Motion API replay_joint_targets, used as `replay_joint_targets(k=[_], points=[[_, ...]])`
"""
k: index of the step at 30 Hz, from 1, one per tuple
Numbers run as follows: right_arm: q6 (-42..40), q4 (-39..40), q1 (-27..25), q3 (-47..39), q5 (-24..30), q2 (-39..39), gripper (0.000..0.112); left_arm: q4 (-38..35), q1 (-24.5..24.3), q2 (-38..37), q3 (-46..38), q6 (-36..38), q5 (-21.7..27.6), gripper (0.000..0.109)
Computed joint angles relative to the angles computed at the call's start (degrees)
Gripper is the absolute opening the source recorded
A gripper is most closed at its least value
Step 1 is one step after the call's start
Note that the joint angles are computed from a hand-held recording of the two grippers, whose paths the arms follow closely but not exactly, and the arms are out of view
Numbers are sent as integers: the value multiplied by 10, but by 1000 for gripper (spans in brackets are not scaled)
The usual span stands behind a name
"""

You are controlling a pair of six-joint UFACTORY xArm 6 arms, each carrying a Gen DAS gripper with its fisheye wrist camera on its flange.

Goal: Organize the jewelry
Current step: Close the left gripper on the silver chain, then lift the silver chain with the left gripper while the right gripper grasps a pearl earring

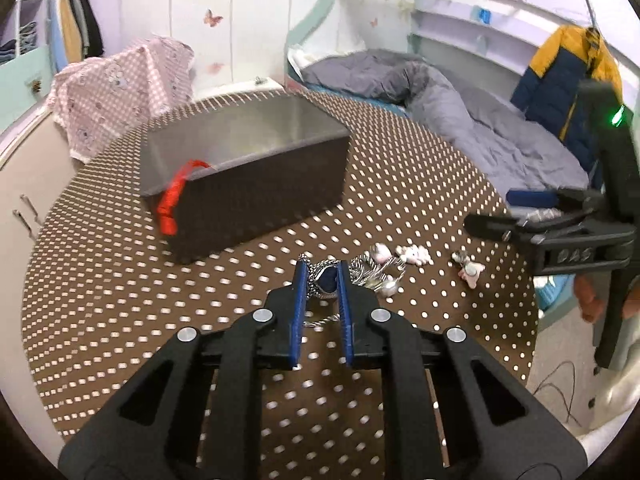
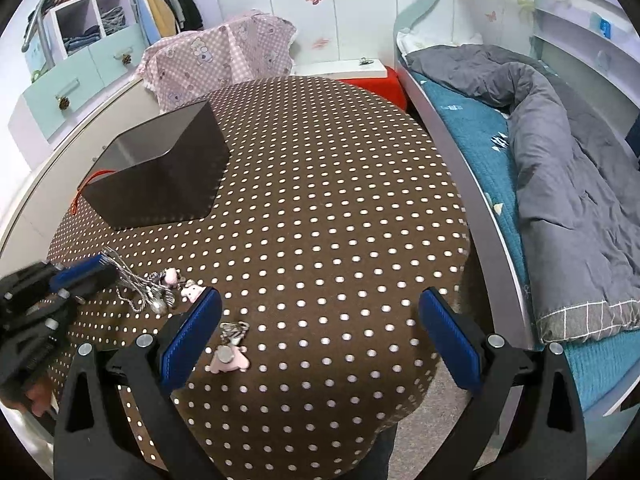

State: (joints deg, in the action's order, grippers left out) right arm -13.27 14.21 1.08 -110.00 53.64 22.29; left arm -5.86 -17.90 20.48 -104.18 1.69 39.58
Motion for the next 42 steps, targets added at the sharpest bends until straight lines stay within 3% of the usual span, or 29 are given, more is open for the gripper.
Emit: replay_joint_targets(k=[11,18,25,31,37,42], points=[[-45,30,25,-19,2,5,95,58,20,-54,24,-51,-65,15],[-83,59,45,-27,12,8,95,19,29,-86,52,-34,-94,15],[-124,87,67,-47,25,22,94,53,39,-87,72,-81,-70,15],[-175,115,89,-100,52,54,69,75,50,-108,115,-116,-77,15],[-175,98,115,-184,102,115,36,71,65,-120,144,-130,-79,15],[-162,59,132,-208,115,139,35,62,76,-122,154,-130,-83,15]])
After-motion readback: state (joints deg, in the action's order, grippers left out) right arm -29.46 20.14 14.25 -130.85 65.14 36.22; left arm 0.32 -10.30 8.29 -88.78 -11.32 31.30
